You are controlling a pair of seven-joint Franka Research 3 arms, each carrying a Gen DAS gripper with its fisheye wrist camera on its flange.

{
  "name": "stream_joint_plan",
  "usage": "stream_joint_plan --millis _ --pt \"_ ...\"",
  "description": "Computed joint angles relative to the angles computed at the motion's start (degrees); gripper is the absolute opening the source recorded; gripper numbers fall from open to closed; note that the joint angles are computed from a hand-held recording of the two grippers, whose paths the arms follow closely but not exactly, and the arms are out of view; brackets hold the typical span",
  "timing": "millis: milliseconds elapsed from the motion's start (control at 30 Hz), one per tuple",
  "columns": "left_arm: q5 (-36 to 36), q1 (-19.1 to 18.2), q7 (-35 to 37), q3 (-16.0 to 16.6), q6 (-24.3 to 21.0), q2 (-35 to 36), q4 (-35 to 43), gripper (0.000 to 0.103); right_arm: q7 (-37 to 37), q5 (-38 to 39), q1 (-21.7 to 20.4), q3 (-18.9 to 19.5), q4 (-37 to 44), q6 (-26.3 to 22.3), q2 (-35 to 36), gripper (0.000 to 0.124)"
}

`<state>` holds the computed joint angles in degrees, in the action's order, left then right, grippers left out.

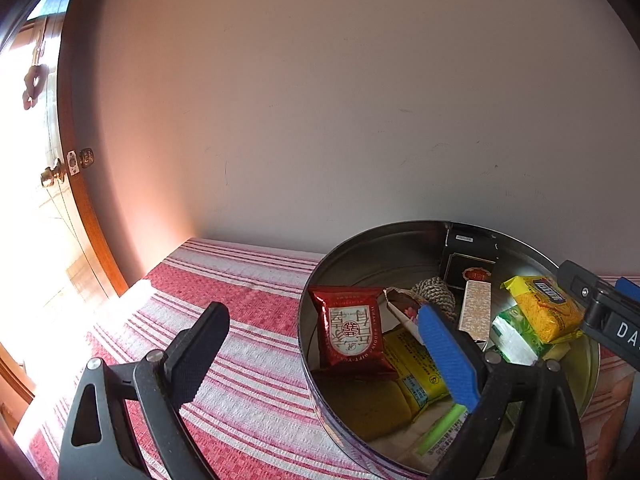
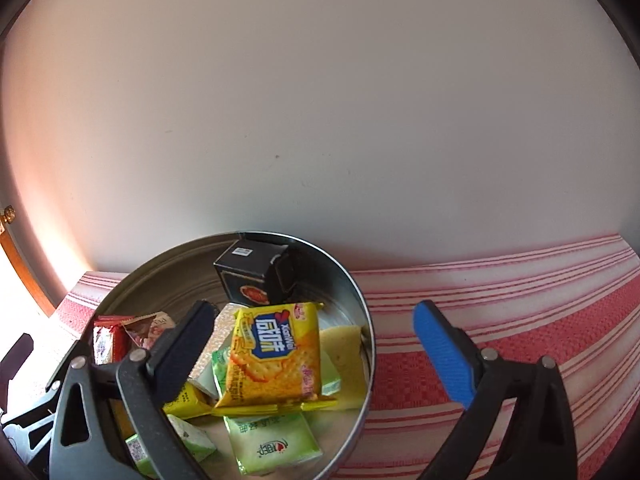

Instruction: Organize objects

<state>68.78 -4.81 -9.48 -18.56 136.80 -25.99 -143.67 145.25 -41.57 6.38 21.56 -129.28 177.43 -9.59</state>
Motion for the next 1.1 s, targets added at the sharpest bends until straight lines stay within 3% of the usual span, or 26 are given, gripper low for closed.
stream_joint_plan --millis 67,133,167,233,267,467,500,633,767,867,1100 --pt "0.5 -0.1 -1.1 -0.8 -0.8 0.1 0.1 0.097 4.8 -2.6 -4.5 2.4 -4.7 3.8 -4.4 0.103" --pt "1.1 -0.6 -2.0 -1.7 -2.2 0.3 0.3 0.097 9.4 -4.4 -13.2 8.5 -9.7 9.1 -10.0 0.103" --pt "1.5 -0.9 -2.4 -2.1 -2.8 0.4 0.2 0.097 9.9 -4.0 -15.6 10.1 -12.0 11.1 -12.7 0.103" --pt "2.0 -1.8 -3.2 -2.7 -3.6 0.4 0.0 0.097 8.8 -3.2 -16.0 10.1 -15.4 12.0 -16.5 0.103" --pt "2.3 -2.3 -3.6 -2.8 -3.7 0.3 -0.3 0.097 10.8 -3.9 -16.7 11.9 -15.9 11.8 -17.9 0.103" --pt "3.3 -6.0 -6.5 -5.8 -9.4 0.3 -1.5 0.097 5.9 1.6 -12.8 9.7 -20.9 14.3 -21.7 0.103" --pt "3.7 -6.7 -6.9 -6.2 -10.3 0.2 -1.7 0.097 5.1 2.2 -13.6 10.7 -21.2 14.4 -22.6 0.103" --pt "4.0 -9.4 -9.6 -6.3 -11.8 -1.7 -3.8 0.097 3.6 8.0 -24.9 22.1 -23.2 19.4 -29.6 0.103" --pt "3.1 -10.8 -10.2 -6.1 -11.6 -2.7 -5.0 0.097 1.7 11.8 -26.2 24.2 -25.0 21.3 -32.9 0.103" --pt "2.7 -11.6 -10.5 -6.5 -12.1 -3.7 -5.5 0.097 0.2 15.7 -29.7 28.2 -24.6 23.4 -33.6 0.103" --pt "1.6 -12.0 -9.5 -7.2 -13.2 -5.2 -5.4 0.101 -4.0 21.1 -27.6 27.9 -26.5 22.8 -35.5 0.103"
